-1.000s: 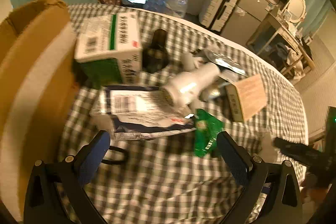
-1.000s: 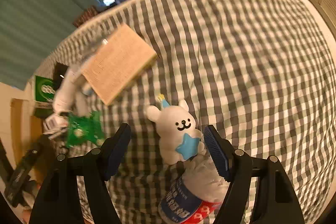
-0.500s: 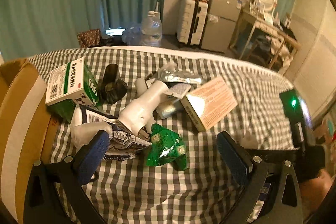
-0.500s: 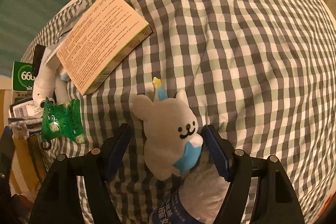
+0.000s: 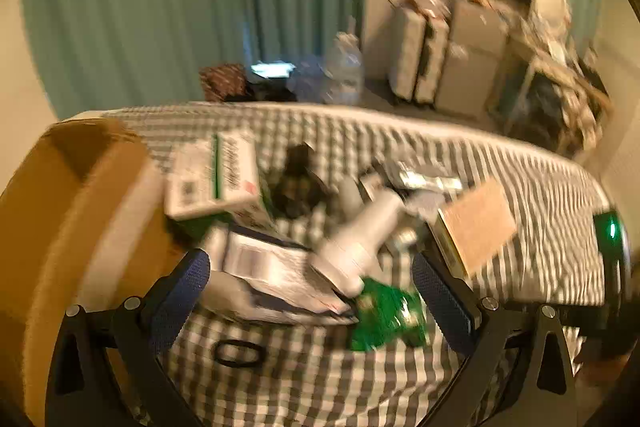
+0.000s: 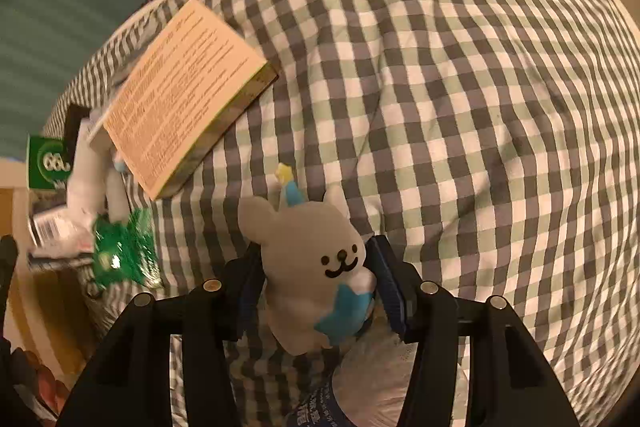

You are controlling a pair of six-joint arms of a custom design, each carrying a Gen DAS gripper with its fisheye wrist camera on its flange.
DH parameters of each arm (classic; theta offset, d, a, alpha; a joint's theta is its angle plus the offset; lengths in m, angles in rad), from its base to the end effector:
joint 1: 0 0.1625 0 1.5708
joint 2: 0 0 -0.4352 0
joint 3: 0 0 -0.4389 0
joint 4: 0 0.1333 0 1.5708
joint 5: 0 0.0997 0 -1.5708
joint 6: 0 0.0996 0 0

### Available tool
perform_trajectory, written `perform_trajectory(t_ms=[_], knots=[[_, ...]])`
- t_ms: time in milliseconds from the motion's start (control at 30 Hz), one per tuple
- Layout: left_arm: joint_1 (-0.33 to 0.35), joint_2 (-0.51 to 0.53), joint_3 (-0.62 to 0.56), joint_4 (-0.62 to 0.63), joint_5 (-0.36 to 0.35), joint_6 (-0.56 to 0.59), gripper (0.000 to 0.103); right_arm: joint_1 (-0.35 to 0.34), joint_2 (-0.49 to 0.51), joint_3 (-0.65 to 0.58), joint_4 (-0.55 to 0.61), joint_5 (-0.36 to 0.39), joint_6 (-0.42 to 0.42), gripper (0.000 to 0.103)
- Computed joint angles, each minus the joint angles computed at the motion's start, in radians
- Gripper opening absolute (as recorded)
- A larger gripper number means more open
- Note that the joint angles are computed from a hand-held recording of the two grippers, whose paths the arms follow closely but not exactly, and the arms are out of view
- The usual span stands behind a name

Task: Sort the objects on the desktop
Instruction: 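Grasp the green snack packet with the left tool while the right tool holds the bunny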

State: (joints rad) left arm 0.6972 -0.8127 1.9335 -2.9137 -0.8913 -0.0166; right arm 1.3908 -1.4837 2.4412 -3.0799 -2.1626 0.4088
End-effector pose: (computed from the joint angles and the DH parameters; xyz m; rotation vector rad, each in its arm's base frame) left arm -0.3376 -0.5383 0.0297 0.9666 2.3576 -0.6437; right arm 0.0015 -0.4259 0.2190 -0.9345 -2.3366 0.7922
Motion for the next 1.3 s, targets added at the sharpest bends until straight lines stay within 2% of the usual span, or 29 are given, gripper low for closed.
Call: perform_trajectory(t_ms=[67,100,167,200,300,367,400,467,533,667,767,867,900,933,1000,1033,1067,1167,1300], knots=[[0.012,-0.023,0.012,-0.032,-0.072,-0.036,0.103,-0.009,-0.014,0.013,-0.019,0.016,-0.002,0.052],[0.021,-0.031,0.02,-0.04,-0.137,-0.068,0.103,-0.01,-0.017,0.015,-0.019,0.017,-0.004,0.051],[0.031,-0.025,0.014,-0.003,-0.217,-0.102,0.103,-0.01,-0.023,0.02,-0.019,0.012,-0.009,0.051],[0.029,-0.013,0.007,0.035,-0.231,-0.108,0.103,-0.028,-0.05,0.023,-0.002,0.021,-0.032,0.051],[-0.01,0.042,0.01,0.077,-0.145,-0.056,0.103,-0.007,-0.063,0.021,0.028,0.002,-0.02,0.051],[-0.026,0.076,0.01,0.089,-0.125,-0.004,0.103,-0.006,-0.067,0.028,0.029,-0.001,-0.02,0.051],[-0.029,0.088,0.004,0.112,-0.119,0.003,0.103,0.007,-0.038,0.008,0.03,-0.011,-0.007,0.051],[-0.031,0.112,-0.018,0.193,-0.085,-0.022,0.103,0.011,-0.038,0.009,0.034,-0.023,-0.014,0.051],[-0.007,0.12,-0.046,0.258,-0.114,-0.061,0.103,0.015,-0.032,0.007,0.036,-0.031,-0.015,0.053],[0.038,0.113,-0.063,0.239,-0.18,-0.132,0.103,0.014,-0.039,0.015,0.039,-0.045,-0.032,0.053],[0.051,0.117,-0.08,0.252,-0.177,-0.174,0.102,0.02,-0.032,0.01,0.055,-0.073,-0.045,0.054],[0.052,0.135,-0.092,0.279,-0.162,-0.147,0.088,0.012,-0.041,0.02,0.042,-0.064,-0.057,0.056],[0.048,0.142,-0.097,0.301,-0.142,-0.144,0.077,0.008,-0.045,0.027,0.035,-0.062,-0.067,0.056],[0.05,0.147,-0.105,0.323,-0.129,-0.139,0.068,0.019,-0.008,-0.002,0.034,-0.071,-0.059,0.056],[0.06,0.144,-0.107,0.321,-0.157,-0.137,0.063,0.022,-0.005,-0.001,0.031,-0.084,-0.068,0.055],[0.068,0.14,-0.107,0.313,-0.18,-0.141,0.055,0.028,-0.003,-0.001,0.033,-0.098,-0.071,0.054],[0.072,0.137,-0.107,0.312,-0.196,-0.142,0.051,0.033,-0.001,0.0,0.031,-0.111,-0.074,0.051],[0.065,0.121,-0.095,0.309,-0.208,-0.134,0.046,0.043,-0.014,0.012,0.023,-0.12,-0.074,0.05],[0.051,0.098,-0.077,0.295,-0.234,-0.132,0.045,0.052,-0.07,0.057,-0.011,-0.065,-0.078,0.05]])
